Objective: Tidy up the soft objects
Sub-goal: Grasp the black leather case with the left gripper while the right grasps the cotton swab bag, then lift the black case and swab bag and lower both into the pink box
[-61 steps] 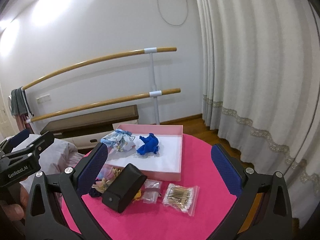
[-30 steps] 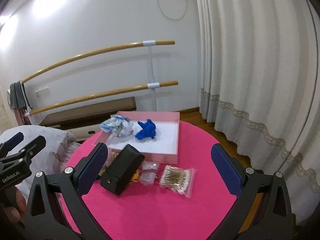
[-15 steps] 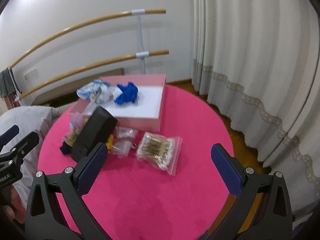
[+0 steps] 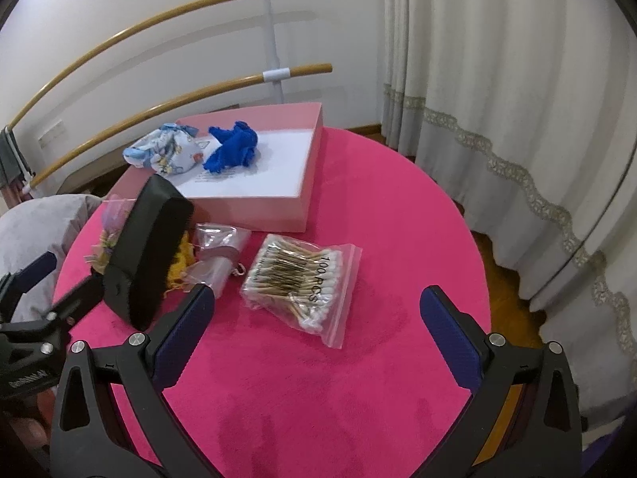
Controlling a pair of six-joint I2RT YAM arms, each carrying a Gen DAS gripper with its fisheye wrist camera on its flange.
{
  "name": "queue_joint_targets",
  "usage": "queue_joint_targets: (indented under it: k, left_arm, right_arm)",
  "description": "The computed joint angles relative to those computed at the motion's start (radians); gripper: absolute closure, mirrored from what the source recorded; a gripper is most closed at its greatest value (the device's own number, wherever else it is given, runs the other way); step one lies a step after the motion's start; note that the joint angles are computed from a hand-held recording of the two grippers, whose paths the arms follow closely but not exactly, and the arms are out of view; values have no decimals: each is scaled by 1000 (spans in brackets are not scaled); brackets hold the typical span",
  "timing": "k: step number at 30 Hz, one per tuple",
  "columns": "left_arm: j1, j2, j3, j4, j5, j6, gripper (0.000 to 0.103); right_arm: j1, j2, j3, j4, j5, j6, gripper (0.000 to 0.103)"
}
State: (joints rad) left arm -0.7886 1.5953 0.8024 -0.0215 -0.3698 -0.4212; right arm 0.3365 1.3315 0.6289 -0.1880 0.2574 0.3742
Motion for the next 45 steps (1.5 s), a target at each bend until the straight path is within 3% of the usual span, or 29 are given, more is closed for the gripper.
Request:
queue_joint_targets:
  k: [10,15,24,28,31,35,45]
  left_arm:
    - [77,278,177,22,54,79,0]
    - [112,332,208,62,119,106,2]
    - [160,332,195,92,170,115,37]
    - [178,309,158,112,184,104,40]
    - [167,293,127,134,154,94,36]
    - [166,291,117,144,169,80,47]
    - [119,176,-36,186,107,44,62]
  right_arm:
    - [-69,143,28,84,-84,-29,0]
    - [-88,218,55,118,-108,-36,0]
    - [-88,351,125,161,-132,-42,0]
    - [-78,418,145,181,-125,-40,13]
    - [-59,411,128,196,-90,-47,17]
    - [-62,389,109,207,-95,-46,35]
    - [-81,316,38,216,-135,-36,39]
